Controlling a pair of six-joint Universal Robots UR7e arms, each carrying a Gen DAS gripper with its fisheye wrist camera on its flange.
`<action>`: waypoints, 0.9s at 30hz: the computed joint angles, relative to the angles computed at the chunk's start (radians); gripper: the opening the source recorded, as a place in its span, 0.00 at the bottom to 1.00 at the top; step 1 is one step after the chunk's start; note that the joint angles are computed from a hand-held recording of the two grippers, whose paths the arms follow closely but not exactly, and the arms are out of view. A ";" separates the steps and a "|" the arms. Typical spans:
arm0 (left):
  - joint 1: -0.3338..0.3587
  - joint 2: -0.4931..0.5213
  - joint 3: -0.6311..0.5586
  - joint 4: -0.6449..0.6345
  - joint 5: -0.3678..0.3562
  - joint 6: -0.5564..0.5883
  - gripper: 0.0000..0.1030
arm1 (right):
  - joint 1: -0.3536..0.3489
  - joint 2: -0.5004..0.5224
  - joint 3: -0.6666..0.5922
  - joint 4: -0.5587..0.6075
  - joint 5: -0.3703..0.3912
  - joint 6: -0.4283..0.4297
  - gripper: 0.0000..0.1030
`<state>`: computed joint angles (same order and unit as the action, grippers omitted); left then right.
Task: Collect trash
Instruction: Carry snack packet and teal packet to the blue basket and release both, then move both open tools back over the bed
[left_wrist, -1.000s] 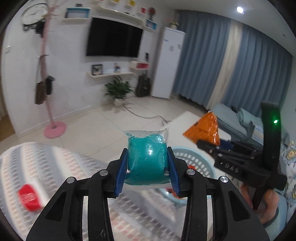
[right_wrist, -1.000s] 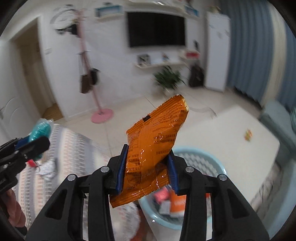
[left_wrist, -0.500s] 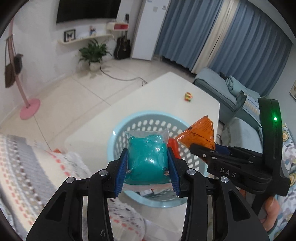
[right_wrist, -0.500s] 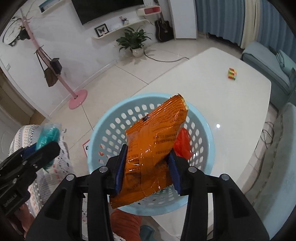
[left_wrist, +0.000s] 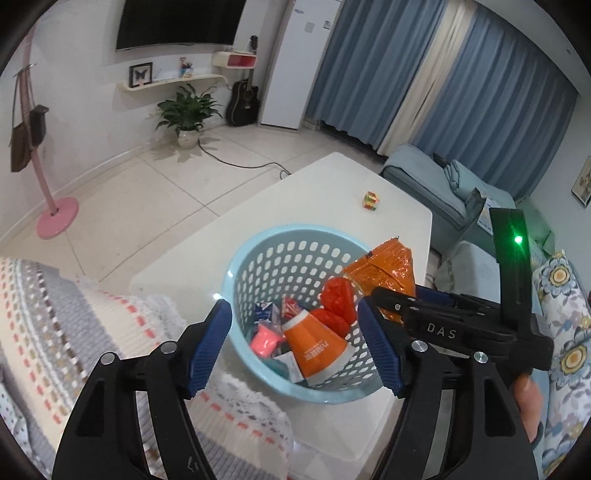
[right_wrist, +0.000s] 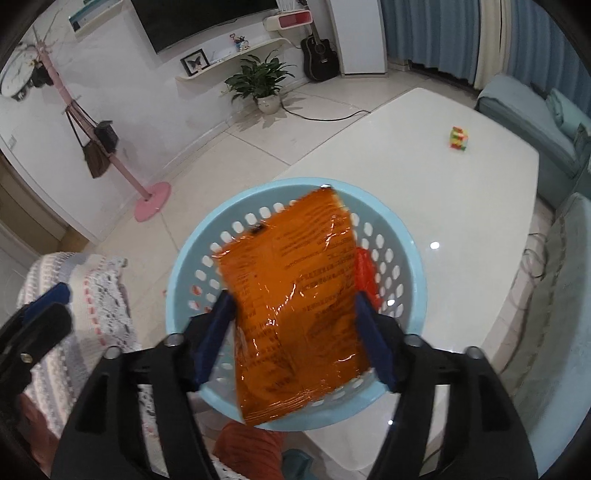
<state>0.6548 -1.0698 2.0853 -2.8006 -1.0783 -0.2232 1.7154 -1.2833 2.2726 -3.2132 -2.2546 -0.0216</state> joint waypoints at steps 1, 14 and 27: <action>-0.005 -0.002 0.000 0.002 0.005 -0.007 0.68 | 0.011 0.012 -0.005 -0.012 -0.028 -0.005 0.73; -0.060 -0.142 0.095 -0.026 0.089 -0.026 0.68 | 0.089 0.010 0.014 -0.067 0.002 -0.002 0.74; -0.127 -0.520 0.243 0.036 0.330 -0.096 0.73 | 0.361 0.201 -0.101 -0.199 0.030 -0.156 0.74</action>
<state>0.5282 -1.5894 2.3283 -2.7642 -0.7486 -0.3191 2.0763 -1.0818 2.1712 -3.4127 -2.2246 -0.1780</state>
